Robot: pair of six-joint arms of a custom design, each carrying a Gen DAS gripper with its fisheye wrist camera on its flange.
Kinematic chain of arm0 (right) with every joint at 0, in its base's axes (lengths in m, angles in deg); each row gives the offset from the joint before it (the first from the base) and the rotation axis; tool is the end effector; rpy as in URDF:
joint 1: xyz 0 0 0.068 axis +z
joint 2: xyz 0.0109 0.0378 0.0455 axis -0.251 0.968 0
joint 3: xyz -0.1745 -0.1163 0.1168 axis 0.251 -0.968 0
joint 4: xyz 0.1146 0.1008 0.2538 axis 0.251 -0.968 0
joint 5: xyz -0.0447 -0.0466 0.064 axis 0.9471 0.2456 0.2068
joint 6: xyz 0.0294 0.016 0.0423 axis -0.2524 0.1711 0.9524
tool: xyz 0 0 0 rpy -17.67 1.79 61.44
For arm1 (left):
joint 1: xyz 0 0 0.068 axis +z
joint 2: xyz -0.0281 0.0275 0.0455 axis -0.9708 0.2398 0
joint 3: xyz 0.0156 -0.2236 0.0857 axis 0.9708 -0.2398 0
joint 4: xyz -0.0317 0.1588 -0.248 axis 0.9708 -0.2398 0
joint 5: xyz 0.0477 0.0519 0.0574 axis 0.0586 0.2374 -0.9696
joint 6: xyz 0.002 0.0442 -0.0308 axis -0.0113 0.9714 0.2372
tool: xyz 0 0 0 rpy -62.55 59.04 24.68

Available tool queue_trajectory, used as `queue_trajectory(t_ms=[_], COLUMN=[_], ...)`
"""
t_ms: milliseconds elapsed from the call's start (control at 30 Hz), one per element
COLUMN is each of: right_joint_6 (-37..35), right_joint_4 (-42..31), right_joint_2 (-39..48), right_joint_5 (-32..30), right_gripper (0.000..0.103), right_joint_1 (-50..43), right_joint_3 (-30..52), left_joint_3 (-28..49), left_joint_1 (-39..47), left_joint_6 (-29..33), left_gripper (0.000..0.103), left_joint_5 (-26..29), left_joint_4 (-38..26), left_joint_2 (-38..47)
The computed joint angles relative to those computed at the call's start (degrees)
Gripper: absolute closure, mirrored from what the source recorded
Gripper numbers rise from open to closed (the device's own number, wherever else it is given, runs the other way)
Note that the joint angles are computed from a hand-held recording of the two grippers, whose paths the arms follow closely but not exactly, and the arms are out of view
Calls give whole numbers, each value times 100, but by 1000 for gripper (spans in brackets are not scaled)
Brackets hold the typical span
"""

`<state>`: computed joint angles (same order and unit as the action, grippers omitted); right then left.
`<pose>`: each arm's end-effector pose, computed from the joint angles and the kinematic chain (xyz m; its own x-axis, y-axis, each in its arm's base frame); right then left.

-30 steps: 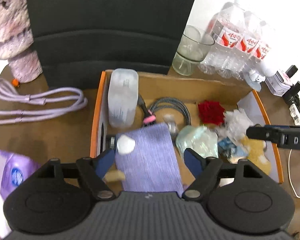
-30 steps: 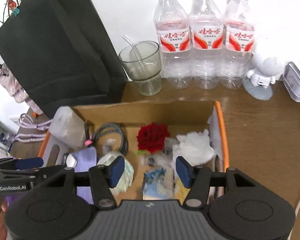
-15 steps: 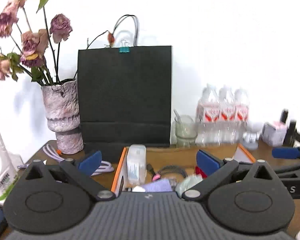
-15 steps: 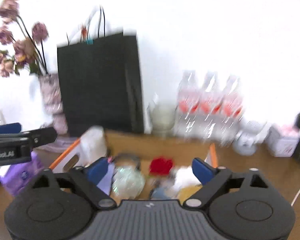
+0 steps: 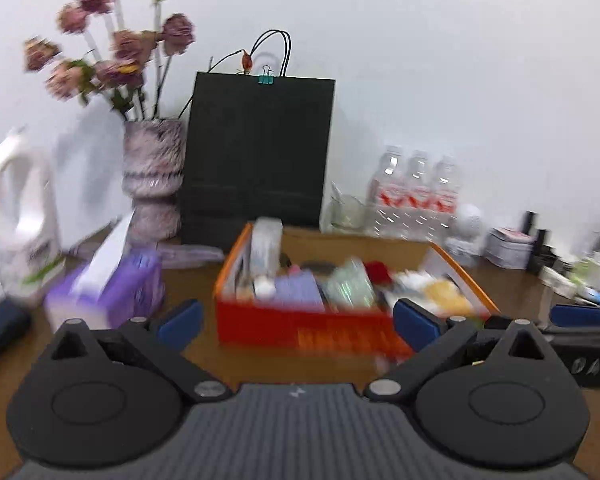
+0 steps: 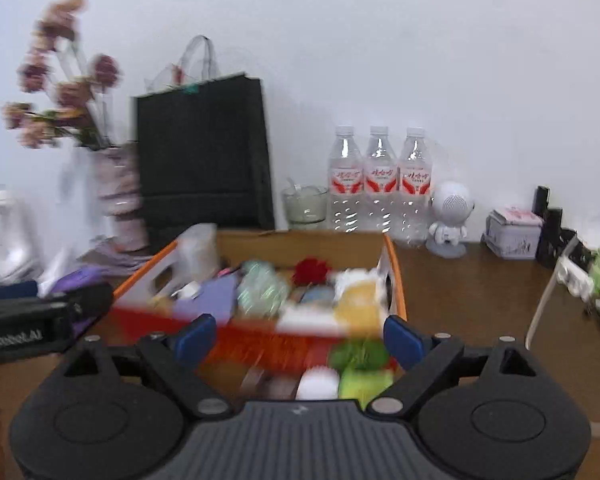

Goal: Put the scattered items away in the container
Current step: 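Withdraw both tools from the box back over the table, then grasp the green tissue pack with the right tool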

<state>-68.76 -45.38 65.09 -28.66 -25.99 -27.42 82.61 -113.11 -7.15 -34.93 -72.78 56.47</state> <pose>0.3688 -0.0505 0.1362 -0.4083 -0.1794 -0.8950 -0.5571 0.8257 0.0887 0.2531 -0.1569 0.1284 -0.3050 -0.2009 -0.9309 -0.3227 0.9415 -0.0975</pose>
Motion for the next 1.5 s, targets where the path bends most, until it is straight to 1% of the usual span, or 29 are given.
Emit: queue_trajectory(t_ms=[33, 67, 100, 133, 167, 233, 267, 300, 333, 367, 433, 467, 567, 633, 667, 733, 800, 900, 967, 1000, 1067, 1100, 1133, 1200, 1267, 1300, 1367, 1433, 1500], right_joint_6=[-90, -221, -512, -922, -1263, -1523, -1544, -1468, -1369, -1293, -1144, -1036, -780, -544, -443, -222, -32, -19, -104, -137, -201, -242, -268, -327, -403, -434, -450, -462, -478], right_joint_4=[82, 137, 93, -5, -24, 77, 33, -4, -62, -135, -190, -137, 114, 266, 273, 122, -73, -199, -225, -119, -14, 36, 44, 17, -28, -92, -171, -170, -172], right_joint_2=[-239, -441, -536, -562, -581, -532, -384, -212, -25, 156, 481, 626, 1084, 1542, 1775, 2233, 2612, 2909, 3015, 3013, 2987, 2973, 2959, 2937, 2914, 2916, 2918, 2896, 2873], right_joint_5=[-305, -611, -911, -1091, -1095, -822, -703, -601, -504, -402, -199, -102, 225, 599, 809, 1170, 1268, 1295, 1344, 1332, 1305, 1299, 1304, 1266, 1217, 1165, 1092, 1096, 1090], right_gripper=[10, 10, 10, 10, 11, 11, 15, 19, 28, 36, 38, 39, 39, 39, 39, 40, 42, 50, 56, 57, 58, 58, 58, 58, 59, 59, 59, 59, 59], right_joint_1=[-281, -587, -874, -1080, -1215, -1277, -1249, -1199, -1129, -1044, -838, -728, -365, -53, 87, 302, 384, 435, 451, 444, 426, 423, 427, 433, 422, 402, 374, 378, 381], right_joint_3=[-398, -782, -1044, -1198, -1335, -1456, -1351, -1200, -1007, -802, -418, -256, 208, 672, 925, 1465, 1922, 2253, 2328, 2274, 2179, 2133, 2116, 2097, 2088, 2114, 2144, 2118, 2088], left_joint_3=[-235, -359, -419, -434, -398, -324, -302, -274, -234, -130, 220, 483, 1447, 2095, 2421, 2919, 3235, 3577, 3807, 3860, 3971, 4017, 4032, 4078, 4121, 4113, 4070, 4029, 3925], left_joint_1=[-363, -662, -814, -869, -862, -708, -558, -362, -167, 52, 492, 688, 1097, 1312, 1406, 1534, 1605, 1689, 1711, 1700, 1650, 1607, 1568, 1492, 1423, 1393, 1304, 1208, 1164], left_joint_6=[-461, -929, -1187, -1277, -1291, -1212, -1084, -862, -612, -300, 468, 783, 1563, 1901, 2000, 2136, 2161, 2066, 1950, 1952, 2041, 2099, 2137, 2155, 2299, 2396, 2582, 2741, 2741], left_gripper=[0, 0, 0, 0, 0, 0, 2, 7, 16, 23, 26, 29, 30, 32, 36, 38, 40, 40, 41, 43, 53, 59, 67, 70, 78, 79, 85, 87, 90], left_joint_5=[-274, -426, -384, -231, -114, 12, 172, 441, 751, 1128, 1919, 2154, 2588, 2890, 3012, 3180, 3308, 3491, 3611, 3626, 3576, 3484, 3416, 3251, 3099, 3043, 2827, 2596, 2507], left_joint_4=[-223, -531, -775, -981, -1149, -1145, -997, -759, -512, -300, 156, 293, 406, 377, 296, 161, 147, 136, -14, -34, -120, -154, -153, -182, -207, -198, -169, -139, -76], left_joint_2=[-118, -140, -137, -104, -43, 116, 178, 241, 316, 441, 883, 1176, 2146, 2789, 3090, 3548, 3860, 4190, 4367, 4403, 4473, 4503, 4516, 4547, 4577, 4576, 4561, 4548, 4486])
